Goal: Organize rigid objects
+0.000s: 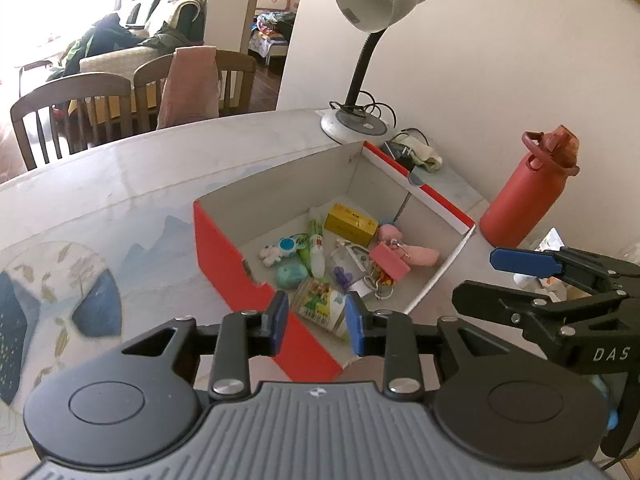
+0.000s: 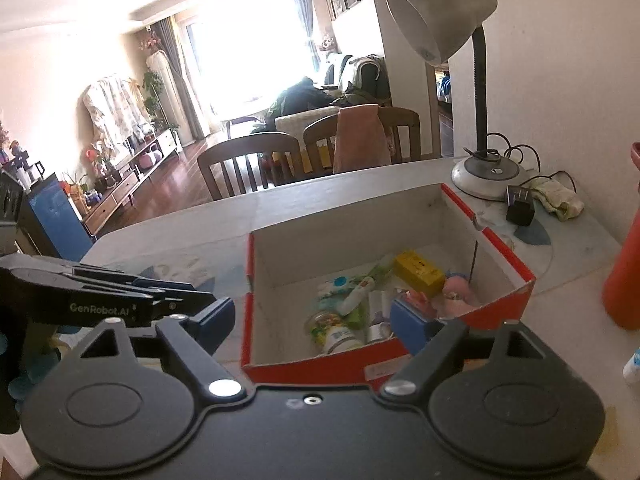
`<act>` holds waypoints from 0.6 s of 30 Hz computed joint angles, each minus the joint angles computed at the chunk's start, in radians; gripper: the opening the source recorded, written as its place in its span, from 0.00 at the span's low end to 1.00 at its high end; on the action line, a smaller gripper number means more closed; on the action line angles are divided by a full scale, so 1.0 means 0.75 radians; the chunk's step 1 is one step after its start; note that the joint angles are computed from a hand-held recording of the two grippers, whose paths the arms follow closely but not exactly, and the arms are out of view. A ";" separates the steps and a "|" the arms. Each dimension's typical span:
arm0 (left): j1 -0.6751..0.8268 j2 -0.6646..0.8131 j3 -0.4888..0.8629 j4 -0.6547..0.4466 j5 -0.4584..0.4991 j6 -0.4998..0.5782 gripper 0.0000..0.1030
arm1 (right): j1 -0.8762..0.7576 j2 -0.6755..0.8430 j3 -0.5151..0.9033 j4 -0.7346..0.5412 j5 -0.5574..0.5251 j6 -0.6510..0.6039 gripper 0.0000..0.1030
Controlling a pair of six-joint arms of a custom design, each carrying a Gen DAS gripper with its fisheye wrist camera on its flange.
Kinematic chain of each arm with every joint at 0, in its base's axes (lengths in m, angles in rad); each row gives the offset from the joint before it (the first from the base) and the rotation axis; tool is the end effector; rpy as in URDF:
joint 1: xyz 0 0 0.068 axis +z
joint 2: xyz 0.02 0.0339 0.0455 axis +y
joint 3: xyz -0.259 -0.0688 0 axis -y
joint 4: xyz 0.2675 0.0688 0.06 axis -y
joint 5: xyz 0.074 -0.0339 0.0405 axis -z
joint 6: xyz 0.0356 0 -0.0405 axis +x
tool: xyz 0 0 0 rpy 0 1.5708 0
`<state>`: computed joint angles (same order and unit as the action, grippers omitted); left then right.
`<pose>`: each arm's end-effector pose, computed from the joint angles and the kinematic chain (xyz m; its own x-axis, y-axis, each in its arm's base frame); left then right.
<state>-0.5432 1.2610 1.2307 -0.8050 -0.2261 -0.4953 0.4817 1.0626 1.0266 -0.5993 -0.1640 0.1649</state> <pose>0.2465 -0.1395 0.3314 -0.7367 -0.0963 -0.6693 0.0282 0.9846 -0.1727 0.2200 0.1216 0.3253 -0.6129 -0.1377 -0.7781 -0.4794 0.8475 0.2277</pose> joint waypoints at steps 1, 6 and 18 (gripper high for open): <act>-0.009 -0.022 -0.013 -0.007 -0.011 -0.005 0.29 | 0.014 -0.013 -0.008 0.001 0.011 0.012 0.83; -0.053 -0.108 -0.059 -0.037 -0.053 -0.030 0.29 | 0.071 -0.088 -0.056 0.002 0.059 0.067 0.86; -0.140 -0.233 -0.141 -0.034 -0.133 -0.070 0.73 | 0.151 -0.226 -0.118 -0.039 0.134 0.141 0.95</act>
